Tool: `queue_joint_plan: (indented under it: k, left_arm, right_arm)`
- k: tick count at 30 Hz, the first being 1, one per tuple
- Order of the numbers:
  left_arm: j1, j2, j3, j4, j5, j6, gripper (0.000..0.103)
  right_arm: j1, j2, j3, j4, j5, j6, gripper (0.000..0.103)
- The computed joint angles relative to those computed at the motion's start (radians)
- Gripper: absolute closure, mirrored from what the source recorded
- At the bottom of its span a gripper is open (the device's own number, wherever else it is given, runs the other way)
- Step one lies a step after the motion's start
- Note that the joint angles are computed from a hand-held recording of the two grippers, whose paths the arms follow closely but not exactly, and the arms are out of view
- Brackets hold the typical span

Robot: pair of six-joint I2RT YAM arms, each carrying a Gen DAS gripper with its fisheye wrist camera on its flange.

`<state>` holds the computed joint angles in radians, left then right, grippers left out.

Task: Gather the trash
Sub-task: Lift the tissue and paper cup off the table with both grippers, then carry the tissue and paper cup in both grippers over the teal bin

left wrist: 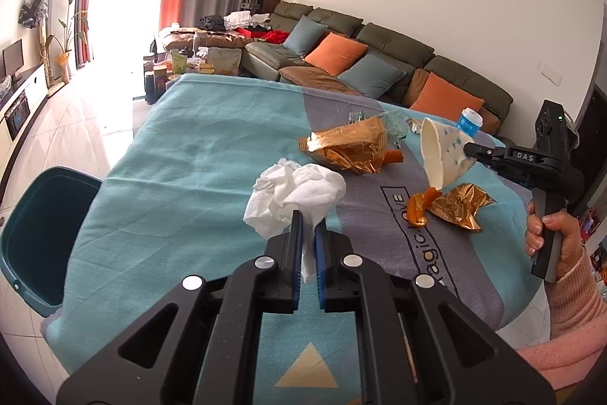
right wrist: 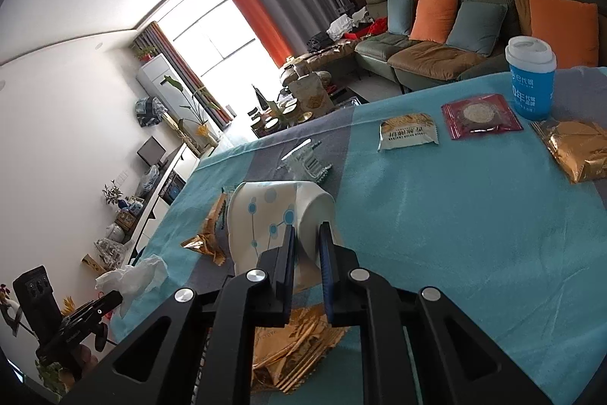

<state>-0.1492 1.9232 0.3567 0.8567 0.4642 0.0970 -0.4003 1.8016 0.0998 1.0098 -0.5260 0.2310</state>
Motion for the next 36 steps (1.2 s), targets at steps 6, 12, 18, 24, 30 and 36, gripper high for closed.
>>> queue_joint_plan:
  k: [6,12,18,24,30,36]
  left_arm:
    - [0.033,-0.047,-0.023,0.001,0.012,0.008,0.097]
    - [0.073,-0.097,-0.047,-0.006,0.021,0.018,0.097]
    - [0.133,-0.148,-0.067,-0.025,0.038,0.035,0.097]
    - [0.214,-0.191,-0.073,-0.059,0.058,0.057,0.097]
    - [0.299,-0.203,-0.062,-0.09,0.087,0.078,0.097]
    - [0.398,-0.192,-0.045,-0.119,0.126,0.114,0.097]
  right_arm:
    - [0.036,-0.205,-0.042,-0.081,-0.006,0.019,0.092]
    - [0.155,-0.304,-0.038,-0.125,0.027,0.047,0.092]
    - [0.312,-0.246,0.009,-0.088,0.084,0.092,0.092]
    - [0.451,-0.146,0.094,-0.072,0.123,0.124,0.092]
    - [0.578,-0.068,0.211,-0.113,0.156,0.14,0.092]
    - [0.692,-0.004,0.327,-0.171,0.185,0.151,0.092]
